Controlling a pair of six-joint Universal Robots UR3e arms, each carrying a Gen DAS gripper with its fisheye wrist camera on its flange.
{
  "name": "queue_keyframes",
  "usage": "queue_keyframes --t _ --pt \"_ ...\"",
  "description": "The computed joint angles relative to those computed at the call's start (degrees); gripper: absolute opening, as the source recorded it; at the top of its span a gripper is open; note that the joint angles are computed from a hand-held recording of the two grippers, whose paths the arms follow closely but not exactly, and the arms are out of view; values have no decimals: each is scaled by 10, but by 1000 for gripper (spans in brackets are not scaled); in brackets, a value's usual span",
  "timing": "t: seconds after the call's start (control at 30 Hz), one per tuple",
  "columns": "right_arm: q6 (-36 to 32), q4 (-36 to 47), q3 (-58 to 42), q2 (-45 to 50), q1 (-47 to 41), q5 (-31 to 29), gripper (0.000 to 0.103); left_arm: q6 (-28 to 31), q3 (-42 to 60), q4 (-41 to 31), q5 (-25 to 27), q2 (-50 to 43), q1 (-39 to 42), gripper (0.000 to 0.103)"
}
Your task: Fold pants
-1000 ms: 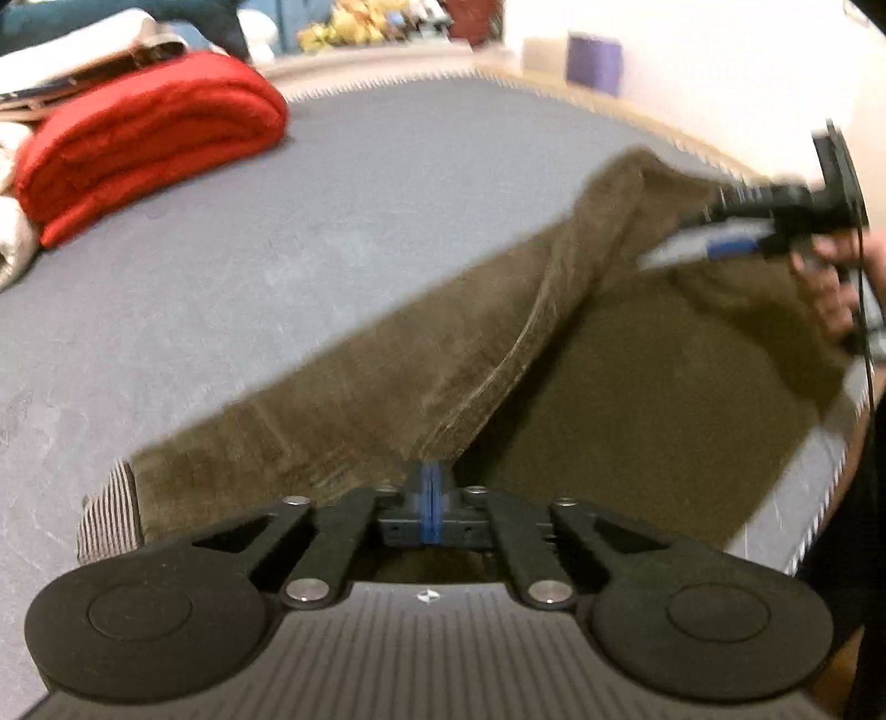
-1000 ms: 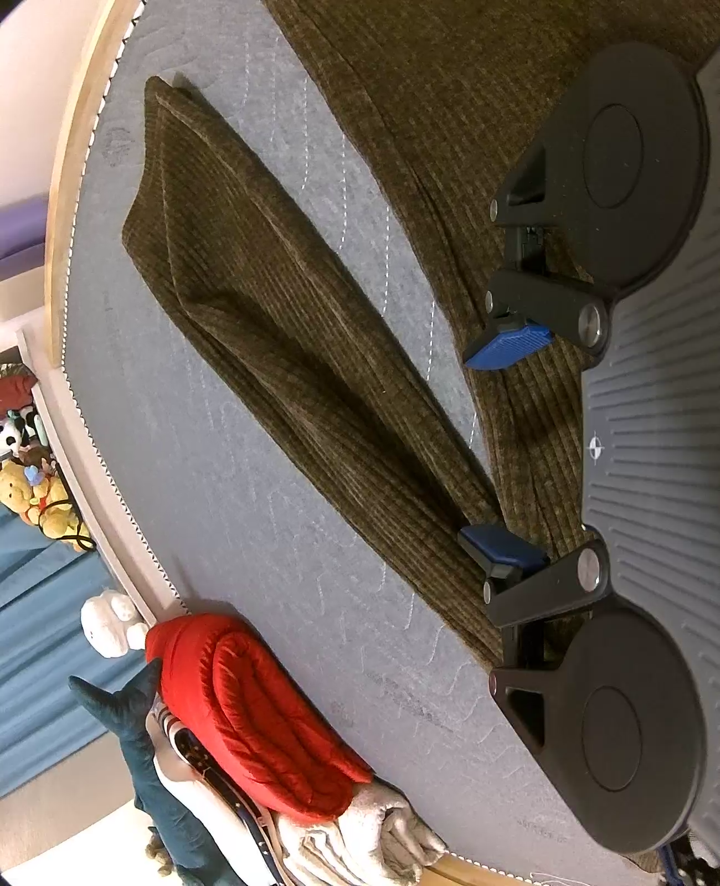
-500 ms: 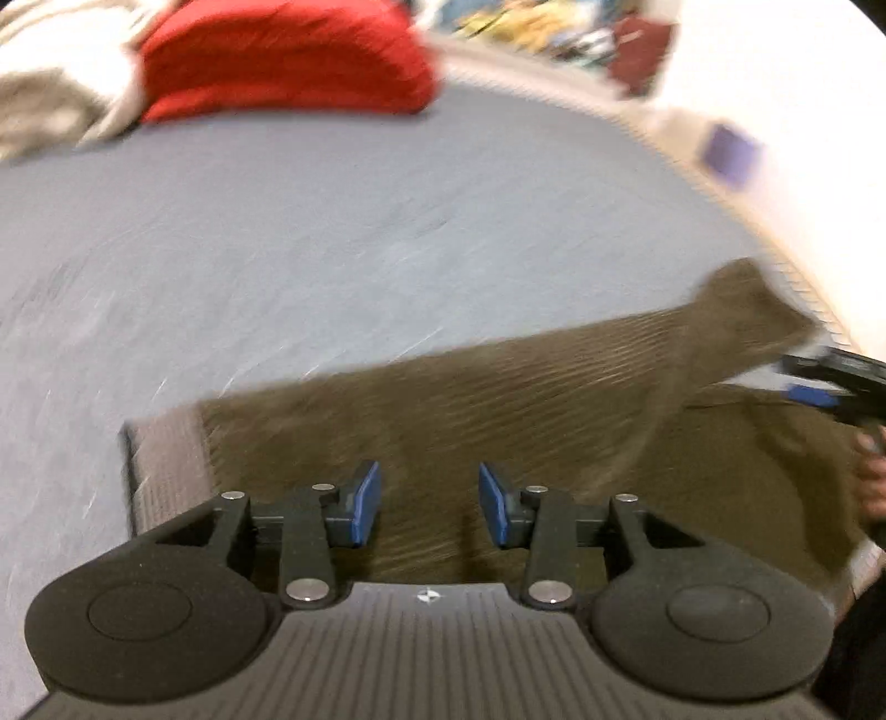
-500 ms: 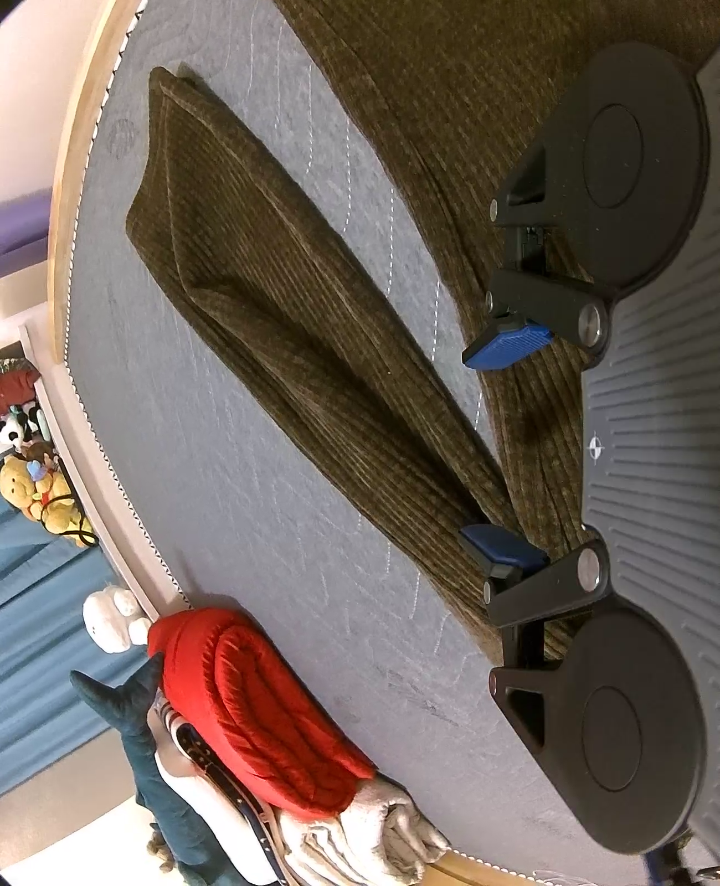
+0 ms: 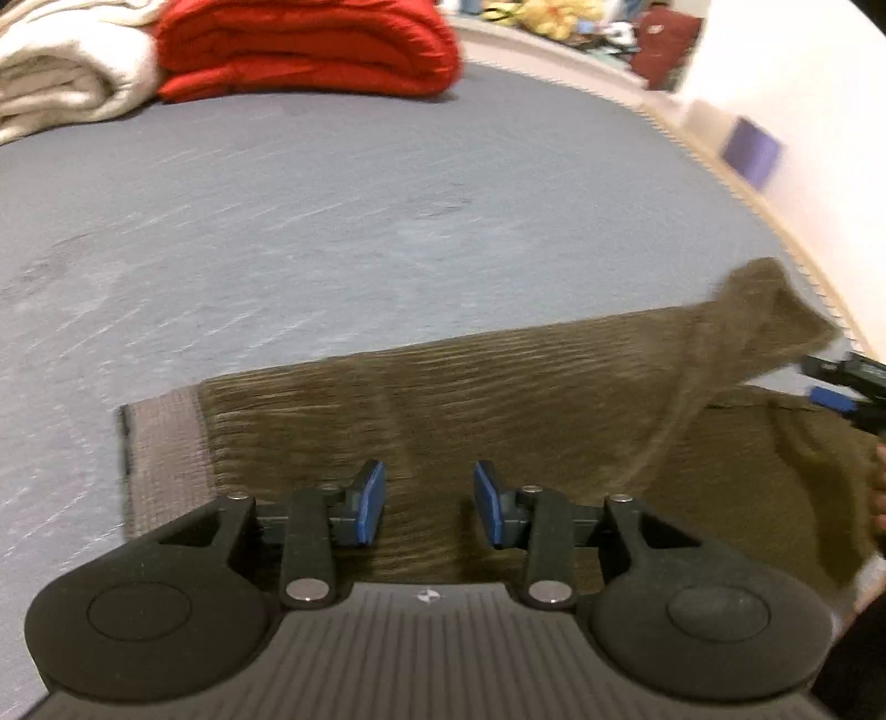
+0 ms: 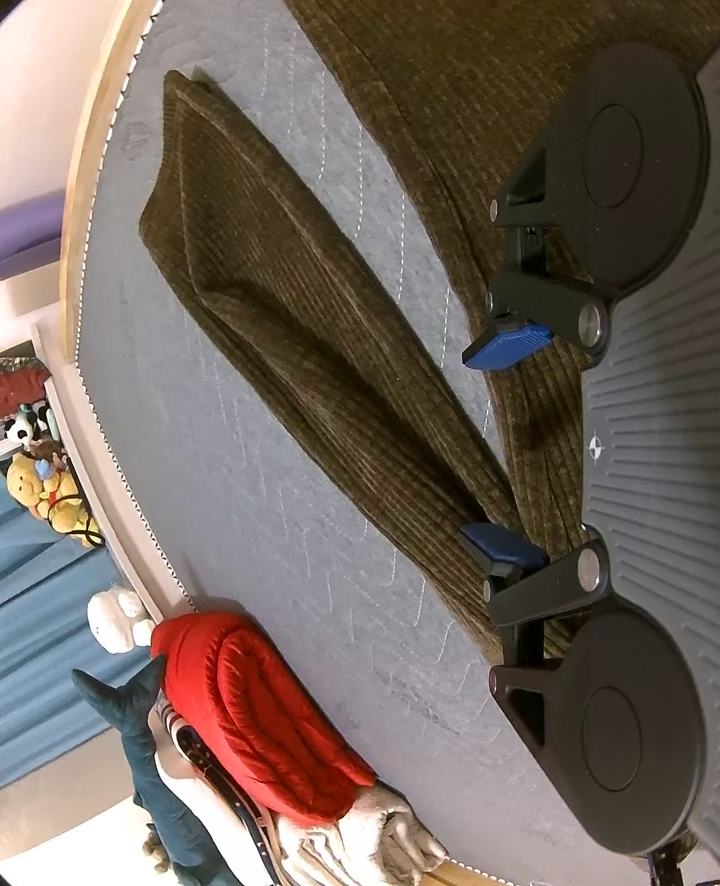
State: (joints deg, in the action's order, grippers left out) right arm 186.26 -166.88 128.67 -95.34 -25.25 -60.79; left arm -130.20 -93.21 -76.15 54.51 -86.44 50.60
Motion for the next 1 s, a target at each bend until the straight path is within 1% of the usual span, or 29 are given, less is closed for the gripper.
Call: queue_keyframes --t 0.03,0.1,0.17,0.2,0.27,0.4,0.5,0.6,0.67,0.7,0.73,0.77,0.87,1.0 --pt "3 0 -1 2 2 -2 64 18 1 -12 -7 -4 -3 43" --pt "4 1 -3 2 1 -1 64 56 -9 -27 -10 9 -11 51" --pt "5 3 -3 1 3 -1 64 81 -30 -16 -2 25 -23 76" --pt "7 4 -3 1 5 -1 64 86 -39 -11 3 30 -30 78" --pt "2 6 -3 1 3 3 64 90 -54 8 16 34 -44 79" --pt "-1 9 -1 -1 4 5 64 79 -101 102 65 38 -83 79" --pt "0 12 -1 -2 3 4 64 83 -130 159 89 38 -101 78" --pt "0 14 -1 -4 3 5 64 91 -150 188 92 47 -100 63" --pt "-1 14 0 -5 1 6 64 89 -139 168 79 46 -93 26" --pt "-1 14 0 -4 0 6 64 85 -128 151 70 45 -88 20" --pt "-1 14 0 -4 0 6 64 80 -119 135 62 43 -83 9" --pt "0 14 0 -4 0 5 64 79 -113 124 54 45 -78 5" --pt "1 12 1 -4 -1 4 64 67 -103 115 43 45 -68 5" --pt "10 -1 1 -5 1 -8 63 38 -90 115 53 30 -69 5"
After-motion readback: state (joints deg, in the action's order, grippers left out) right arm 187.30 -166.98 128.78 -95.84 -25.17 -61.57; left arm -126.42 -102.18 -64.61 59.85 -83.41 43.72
